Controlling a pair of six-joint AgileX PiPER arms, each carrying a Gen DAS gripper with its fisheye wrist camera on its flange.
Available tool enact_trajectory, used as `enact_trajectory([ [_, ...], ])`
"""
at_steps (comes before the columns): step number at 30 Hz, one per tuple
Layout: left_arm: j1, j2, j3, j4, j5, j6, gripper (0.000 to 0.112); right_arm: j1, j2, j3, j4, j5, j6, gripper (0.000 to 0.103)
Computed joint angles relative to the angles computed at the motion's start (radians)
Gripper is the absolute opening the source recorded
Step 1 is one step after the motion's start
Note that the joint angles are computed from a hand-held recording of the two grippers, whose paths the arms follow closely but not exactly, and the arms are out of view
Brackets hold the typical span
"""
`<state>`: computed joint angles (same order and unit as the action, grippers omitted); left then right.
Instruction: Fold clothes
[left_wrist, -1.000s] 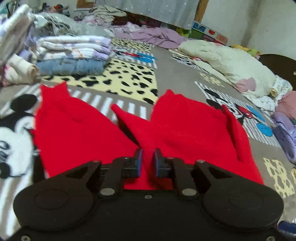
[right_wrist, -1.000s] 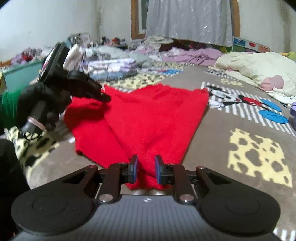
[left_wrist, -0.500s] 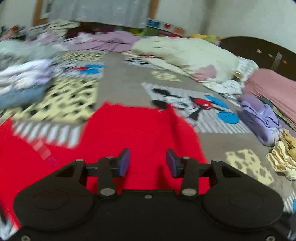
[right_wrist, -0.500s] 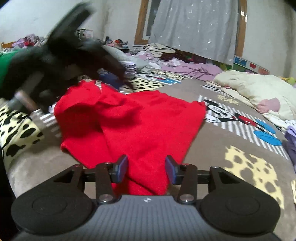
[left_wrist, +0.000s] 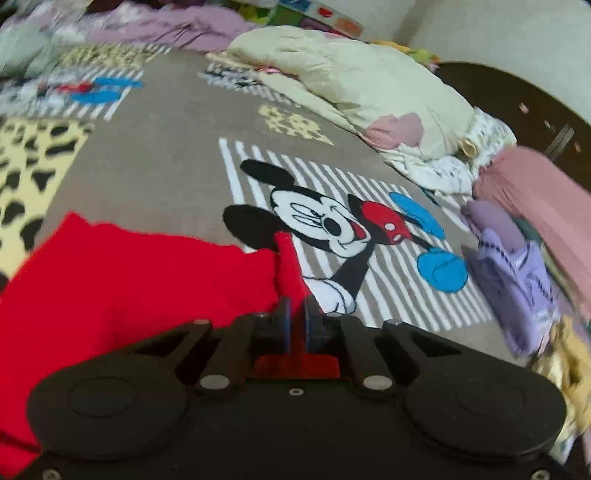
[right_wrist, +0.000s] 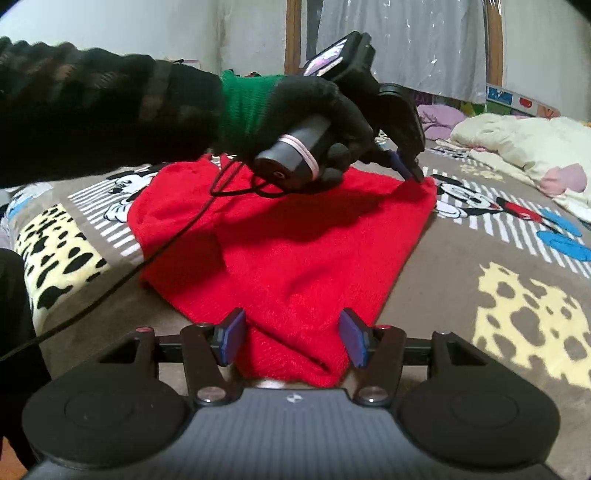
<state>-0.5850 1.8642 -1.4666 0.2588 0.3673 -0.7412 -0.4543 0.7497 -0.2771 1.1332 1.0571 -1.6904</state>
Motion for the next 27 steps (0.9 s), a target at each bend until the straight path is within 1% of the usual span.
enact_trajectory([
  [2, -0.003, 0.013, 0.012, 0.099, 0.025, -0.087, 0.004, -0.056, 0.028, -0.014, -0.011, 0.062, -0.019, 0.058],
  [3, 0.0, 0.022, 0.021, 0.097, 0.025, -0.091, 0.005, -0.077, 0.039, -0.019, -0.015, 0.084, -0.03, 0.058],
  [4, 0.001, 0.033, 0.018, 0.085, 0.039, -0.073, 0.006, -0.092, 0.05, -0.023, -0.019, 0.1, -0.038, 0.058],
  [6, 0.02, 0.021, 0.016, -0.017, 0.029, 0.006, 0.006, -0.091, 0.064, -0.028, -0.02, 0.102, -0.038, 0.058],
  [7, 0.036, 0.013, 0.017, -0.086, 0.01, 0.043, 0.016, -0.09, 0.069, -0.029, -0.02, 0.103, -0.036, 0.058],
  [8, 0.047, 0.011, 0.009, -0.116, -0.001, 0.055, 0.028, -0.089, 0.072, -0.03, -0.019, 0.103, -0.036, 0.058],
  [11, 0.058, 0.071, -0.113, -0.168, 0.067, 0.125, 0.029, -0.084, 0.079, -0.03, -0.016, 0.098, -0.034, 0.058],
  [14, 0.068, 0.145, -0.254, -0.215, 0.155, 0.194, 0.031, -0.079, 0.093, -0.029, -0.01, 0.093, -0.036, 0.058],
  [15, 0.07, 0.19, -0.326, -0.223, 0.209, 0.209, 0.031, -0.08, 0.096, -0.03, -0.009, 0.095, -0.037, 0.058],
  [16, 0.075, 0.215, -0.359, -0.251, 0.228, 0.246, 0.021, -0.082, 0.1, -0.03, -0.009, 0.097, -0.039, 0.058],
  [17, 0.08, 0.232, -0.377, -0.282, 0.232, 0.288, 0.005, -0.082, 0.103, -0.03, -0.008, 0.097, -0.039, 0.058],
  [18, 0.077, 0.219, -0.354, -0.273, 0.199, 0.291, 0.005, -0.082, 0.105, -0.03, -0.007, 0.097, -0.04, 0.058],
  [19, 0.073, 0.199, -0.317, -0.252, 0.15, 0.283, 0.004, -0.081, 0.107, -0.03, -0.006, 0.096, -0.041, 0.058],
  [20, 0.07, 0.172, -0.265, -0.226, 0.091, 0.253, 0.004, -0.081, 0.109, -0.031, -0.006, 0.096, -0.042, 0.058],
  [21, 0.068, 0.148, -0.217, -0.171, 0.058, 0.183, 0.004, -0.081, 0.111, -0.031, -0.007, 0.097, -0.042, 0.058],
  [22, 0.065, 0.151, -0.209, -0.106, 0.066, 0.113, 0.004, -0.081, 0.114, -0.032, -0.008, 0.098, -0.041, 0.058],
  [23, 0.065, 0.173, -0.227, -0.081, 0.105, 0.083, 0.005, -0.079, 0.116, -0.034, -0.009, 0.097, -0.036, 0.058],
  [26, 0.067, 0.19, -0.252, -0.09, 0.147, 0.099, 0.009, -0.063, 0.121, -0.033, -0.009, 0.084, -0.035, 0.058],
  [27, 0.061, 0.19, -0.272, -0.059, 0.175, 0.077, 0.012, -0.062, 0.12, -0.033, -0.01, 0.082, -0.036, 0.058],
])
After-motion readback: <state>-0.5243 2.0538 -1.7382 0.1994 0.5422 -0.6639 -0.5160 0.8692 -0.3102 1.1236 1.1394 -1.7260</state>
